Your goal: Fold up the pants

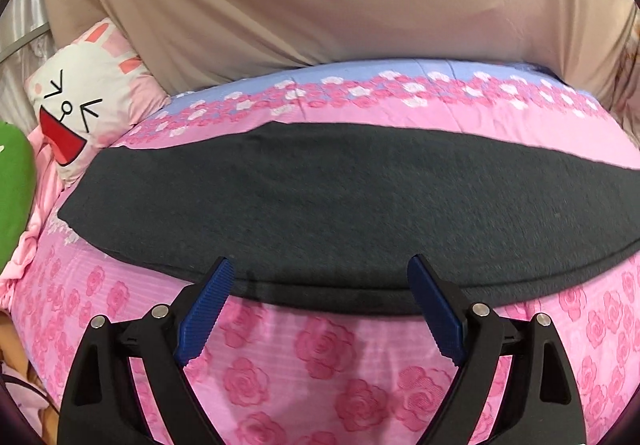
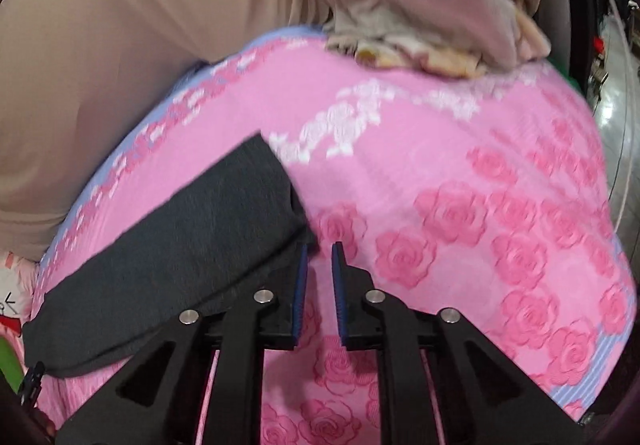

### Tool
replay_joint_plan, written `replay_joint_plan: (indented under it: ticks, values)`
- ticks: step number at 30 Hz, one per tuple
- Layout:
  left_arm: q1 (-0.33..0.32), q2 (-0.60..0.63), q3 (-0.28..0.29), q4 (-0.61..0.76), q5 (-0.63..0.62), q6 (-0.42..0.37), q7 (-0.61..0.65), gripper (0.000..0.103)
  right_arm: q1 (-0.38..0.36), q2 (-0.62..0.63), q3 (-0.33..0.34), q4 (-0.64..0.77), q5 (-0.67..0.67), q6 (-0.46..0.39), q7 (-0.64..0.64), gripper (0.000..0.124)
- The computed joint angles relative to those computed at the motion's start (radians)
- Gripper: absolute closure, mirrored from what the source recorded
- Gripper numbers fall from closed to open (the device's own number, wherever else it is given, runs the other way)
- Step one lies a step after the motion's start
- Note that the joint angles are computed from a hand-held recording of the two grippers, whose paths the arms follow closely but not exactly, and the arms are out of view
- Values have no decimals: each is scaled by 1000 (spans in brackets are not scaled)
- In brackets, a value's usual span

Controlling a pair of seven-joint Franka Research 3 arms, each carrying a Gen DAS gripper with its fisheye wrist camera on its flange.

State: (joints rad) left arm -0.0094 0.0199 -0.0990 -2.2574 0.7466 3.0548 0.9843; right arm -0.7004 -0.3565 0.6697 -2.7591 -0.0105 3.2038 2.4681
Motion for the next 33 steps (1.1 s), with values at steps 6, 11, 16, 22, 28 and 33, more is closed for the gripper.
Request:
replay_joint_plan:
  ticks: [6,11,16,22,28,33]
  values:
    - [-14,3,-11,-17,-43,-9,28,17,-16,42,22,34,20,36,-31,86]
    - [-17,5,-5,-20,7,-10,-26,17,28,75,-4,39,70,83,-94,111]
    - [-26,20,-4,-5,37,-36,-52,17,-119,-25,164,48,85,60,-91,122]
    - [-23,27,-7,-6,-12,-36,-17,17,-80,12,124,46,120,-8,-127,121]
    - [-20,29,-10,-15,-117,-28,66,17,101,-17,-42,-22,115,85,-62,70]
    - [-26,27,-1,-24,-115,-15,57,17,362,50,-289,-95,150,271,-17,59]
